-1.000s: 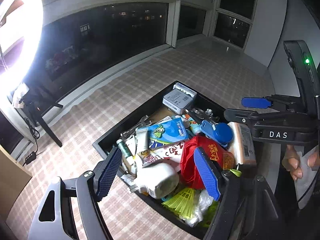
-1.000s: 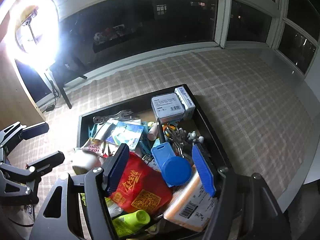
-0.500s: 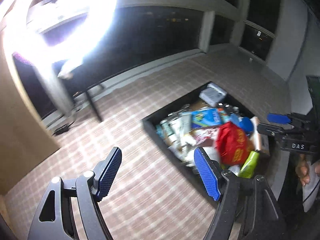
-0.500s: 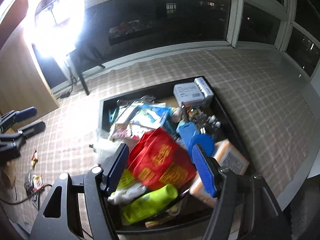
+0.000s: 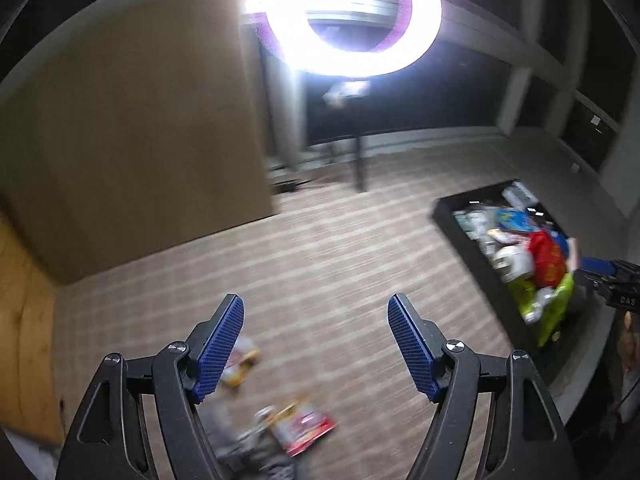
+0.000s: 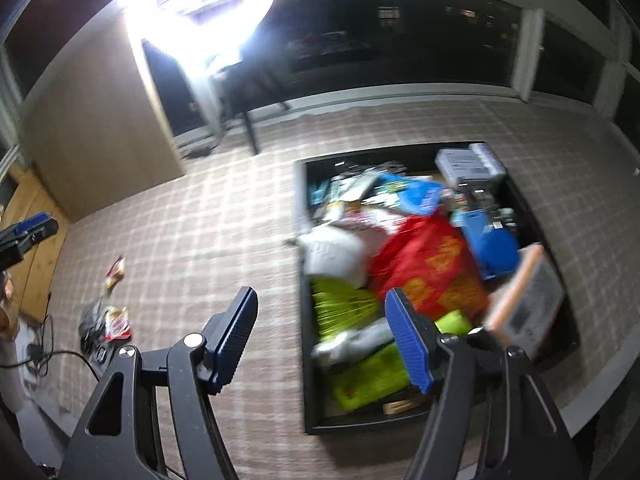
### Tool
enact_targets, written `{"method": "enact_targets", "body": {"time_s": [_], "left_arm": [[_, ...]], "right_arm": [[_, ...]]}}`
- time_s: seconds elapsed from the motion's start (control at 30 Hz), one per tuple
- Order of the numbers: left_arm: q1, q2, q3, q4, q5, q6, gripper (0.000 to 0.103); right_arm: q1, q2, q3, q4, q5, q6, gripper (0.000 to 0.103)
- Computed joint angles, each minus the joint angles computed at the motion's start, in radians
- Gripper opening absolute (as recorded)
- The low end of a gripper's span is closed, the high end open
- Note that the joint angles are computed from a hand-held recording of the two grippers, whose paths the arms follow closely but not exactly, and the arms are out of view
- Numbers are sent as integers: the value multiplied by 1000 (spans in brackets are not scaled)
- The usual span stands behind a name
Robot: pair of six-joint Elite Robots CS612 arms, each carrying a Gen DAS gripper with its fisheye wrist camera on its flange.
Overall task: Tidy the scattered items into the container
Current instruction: 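Move both grippers back to the coffee-mate sachet on the rug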
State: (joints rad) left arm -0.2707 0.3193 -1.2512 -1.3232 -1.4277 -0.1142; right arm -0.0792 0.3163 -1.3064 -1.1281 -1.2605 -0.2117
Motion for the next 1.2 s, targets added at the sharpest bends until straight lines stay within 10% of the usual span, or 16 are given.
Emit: {"method": "enact_targets", "body": {"time_s": [0.5,1.2], "left_arm": [[87,132,-236,290,44,-202,68],[164,116,-74,353,-253,-384,70]], "right_arm": [[132,1,43,113,75,-215,65],[325,-182,550,34,29,-337,68]]}}
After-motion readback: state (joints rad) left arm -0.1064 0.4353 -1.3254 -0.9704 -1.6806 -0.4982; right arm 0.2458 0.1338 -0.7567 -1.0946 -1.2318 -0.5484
